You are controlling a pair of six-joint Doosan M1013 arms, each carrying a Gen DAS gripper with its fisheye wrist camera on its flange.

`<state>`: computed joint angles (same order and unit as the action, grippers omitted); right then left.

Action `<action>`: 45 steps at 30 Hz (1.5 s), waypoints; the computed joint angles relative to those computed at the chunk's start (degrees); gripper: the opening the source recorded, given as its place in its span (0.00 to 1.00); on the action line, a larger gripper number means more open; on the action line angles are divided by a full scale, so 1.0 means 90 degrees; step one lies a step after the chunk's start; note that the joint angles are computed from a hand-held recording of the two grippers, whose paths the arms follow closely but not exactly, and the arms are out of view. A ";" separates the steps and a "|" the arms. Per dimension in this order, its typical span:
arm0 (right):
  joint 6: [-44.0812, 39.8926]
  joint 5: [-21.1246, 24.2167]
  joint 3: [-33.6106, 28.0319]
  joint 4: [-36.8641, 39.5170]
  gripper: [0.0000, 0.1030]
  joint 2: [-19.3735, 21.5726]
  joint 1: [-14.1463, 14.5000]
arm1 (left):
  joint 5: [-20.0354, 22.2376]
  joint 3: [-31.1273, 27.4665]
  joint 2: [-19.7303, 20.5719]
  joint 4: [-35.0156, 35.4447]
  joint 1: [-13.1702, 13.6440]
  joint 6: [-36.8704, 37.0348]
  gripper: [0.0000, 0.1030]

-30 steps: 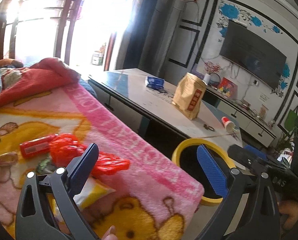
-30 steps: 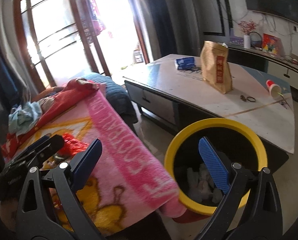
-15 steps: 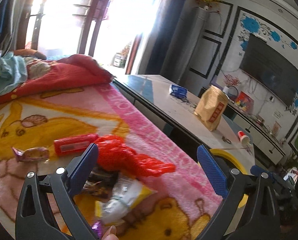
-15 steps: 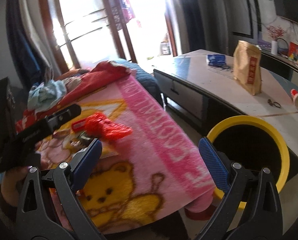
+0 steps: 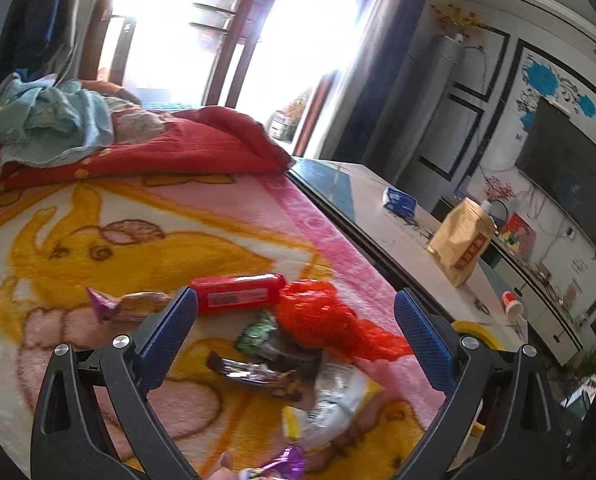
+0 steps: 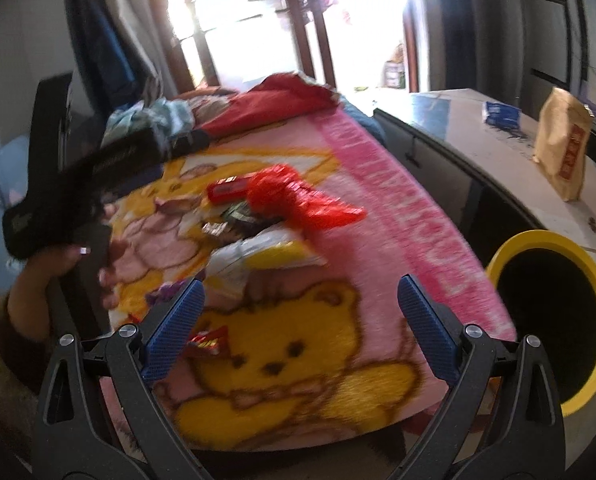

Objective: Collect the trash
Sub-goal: 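Move both open grippers back over the remaining trash on the blanket, then grasp the purple wrapper with the left gripper while the right gripper grasps a red wrapper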

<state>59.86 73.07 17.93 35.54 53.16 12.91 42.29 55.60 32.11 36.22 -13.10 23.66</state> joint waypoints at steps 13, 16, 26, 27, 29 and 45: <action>-0.0410 0.0300 0.0409 -0.0280 0.81 -0.0122 0.0256 | 0.0236 0.0529 -0.0274 0.0498 0.0172 -0.0900 0.93; -0.0381 0.0413 0.0381 -0.0362 0.75 -0.0080 0.0301 | 0.0296 0.0668 -0.0333 0.0537 0.0233 -0.1067 0.93; -0.0174 0.0923 0.0074 -0.0542 0.33 0.0183 0.0409 | 0.0446 0.0960 -0.0380 0.0361 0.0432 -0.1375 0.93; -0.0287 0.0788 0.0235 -0.0539 0.28 0.0106 0.0415 | 0.0440 0.0963 -0.0370 0.0304 0.0453 -0.1368 0.93; -0.0347 0.0709 0.0338 -0.0527 0.17 0.0055 0.0417 | 0.0388 0.0996 -0.0350 0.0109 0.0519 -0.1400 0.93; -0.0009 0.1149 -0.0519 -0.0593 0.00 0.0455 0.0347 | 0.0111 0.0917 -0.0201 -0.0746 0.0716 -0.1163 0.29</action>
